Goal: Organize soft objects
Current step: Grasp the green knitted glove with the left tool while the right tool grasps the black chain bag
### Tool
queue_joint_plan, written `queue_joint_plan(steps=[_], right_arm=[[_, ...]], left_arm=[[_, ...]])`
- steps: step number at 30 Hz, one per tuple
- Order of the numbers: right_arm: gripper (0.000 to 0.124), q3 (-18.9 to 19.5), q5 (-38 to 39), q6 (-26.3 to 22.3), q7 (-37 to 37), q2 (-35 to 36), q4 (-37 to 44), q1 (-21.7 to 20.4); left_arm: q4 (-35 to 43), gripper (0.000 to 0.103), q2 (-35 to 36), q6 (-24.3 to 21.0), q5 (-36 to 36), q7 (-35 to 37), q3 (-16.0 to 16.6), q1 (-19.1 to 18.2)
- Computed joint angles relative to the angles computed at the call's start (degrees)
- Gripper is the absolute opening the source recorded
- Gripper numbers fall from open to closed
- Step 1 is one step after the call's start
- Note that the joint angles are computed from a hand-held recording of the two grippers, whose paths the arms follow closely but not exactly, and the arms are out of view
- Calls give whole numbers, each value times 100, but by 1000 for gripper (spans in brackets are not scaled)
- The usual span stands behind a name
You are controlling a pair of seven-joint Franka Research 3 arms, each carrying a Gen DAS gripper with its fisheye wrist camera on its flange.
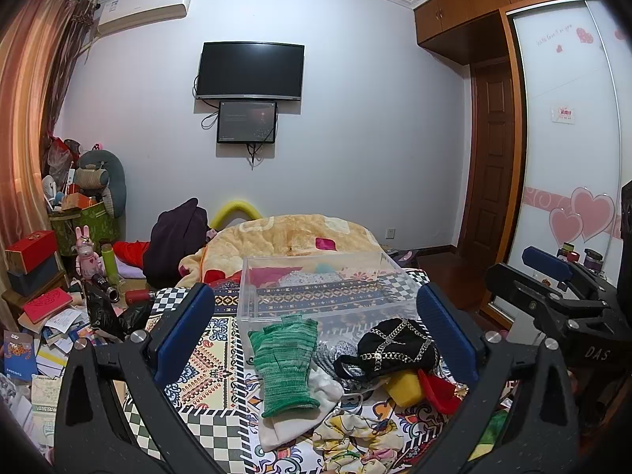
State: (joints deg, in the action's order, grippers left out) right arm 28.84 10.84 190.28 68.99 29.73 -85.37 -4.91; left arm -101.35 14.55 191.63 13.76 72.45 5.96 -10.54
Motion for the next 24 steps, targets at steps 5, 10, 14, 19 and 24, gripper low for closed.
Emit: queue_joint_plan(steps=[5, 10, 14, 19, 24], right_arm=[[103, -427, 152, -113, 110, 25, 119, 322], [103, -885, 485, -606, 66, 201, 450, 655], [103, -1201, 752, -1174, -25, 403, 793, 872], [99, -1249, 1124, -1948, -316, 641, 1178, 886], [89, -1432, 1400, -2715, -545, 847, 1546, 1028]], left_arm=[[154, 103, 99, -251, 203, -4, -760, 678], [506, 103, 443, -862, 183, 420, -2186, 1860], [836, 103, 775, -1387, -297, 937, -2674, 2197], [1301, 103, 1168, -1940, -812, 1240, -2609, 2131], [1667, 90, 1472, -2428, -1422, 1555, -2596, 2146]])
